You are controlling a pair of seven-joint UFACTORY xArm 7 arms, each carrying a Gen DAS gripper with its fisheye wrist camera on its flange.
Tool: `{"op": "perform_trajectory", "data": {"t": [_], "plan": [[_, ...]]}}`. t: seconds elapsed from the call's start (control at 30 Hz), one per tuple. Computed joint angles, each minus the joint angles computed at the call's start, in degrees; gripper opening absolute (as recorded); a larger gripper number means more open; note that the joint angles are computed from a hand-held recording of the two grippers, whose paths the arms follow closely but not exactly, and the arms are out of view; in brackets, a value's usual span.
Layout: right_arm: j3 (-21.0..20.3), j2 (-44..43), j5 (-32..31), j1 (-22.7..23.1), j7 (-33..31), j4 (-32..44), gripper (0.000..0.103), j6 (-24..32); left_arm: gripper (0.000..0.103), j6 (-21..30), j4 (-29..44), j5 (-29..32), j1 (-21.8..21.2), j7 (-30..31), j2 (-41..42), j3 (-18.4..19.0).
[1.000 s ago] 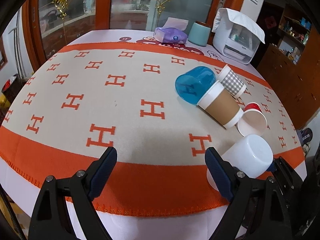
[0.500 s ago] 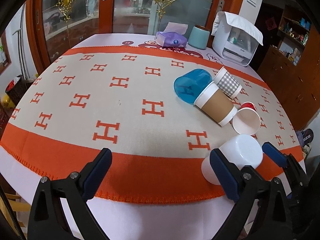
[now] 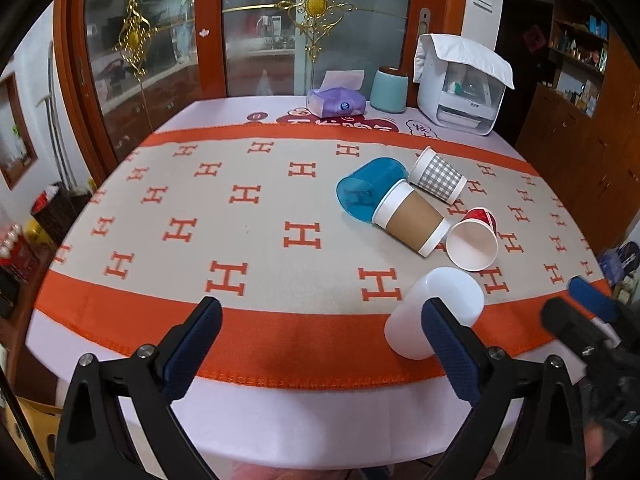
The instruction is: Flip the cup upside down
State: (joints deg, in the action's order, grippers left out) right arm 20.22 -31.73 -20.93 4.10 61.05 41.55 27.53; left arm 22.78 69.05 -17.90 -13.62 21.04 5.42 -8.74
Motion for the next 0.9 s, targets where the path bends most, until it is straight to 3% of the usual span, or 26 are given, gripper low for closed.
{"op": "perform_trajectory", "data": {"t": [0.07, 0.33, 0.9], "plan": [[0.10, -1.09, 0.27, 0.40, -0.33, 1.17, 0.084, 2.38, 0.102, -0.19, -0.31, 2.17, -0.48, -1.71, -1.02, 0.21], [1.22, -1.84, -0.72, 0.60, -0.74, 6.91, 0.084, 11.60, 0.102, 2.27, 1.00, 1.22, -1.46, -0.71, -4.15, 0.19], [-0.43, -3.08, -0.65, 0.14, -2.34, 8.28, 0.084, 11.37, 0.102, 3.88, 2.87, 6.02, -2.91, -6.06, -6.52, 0.50]]}}
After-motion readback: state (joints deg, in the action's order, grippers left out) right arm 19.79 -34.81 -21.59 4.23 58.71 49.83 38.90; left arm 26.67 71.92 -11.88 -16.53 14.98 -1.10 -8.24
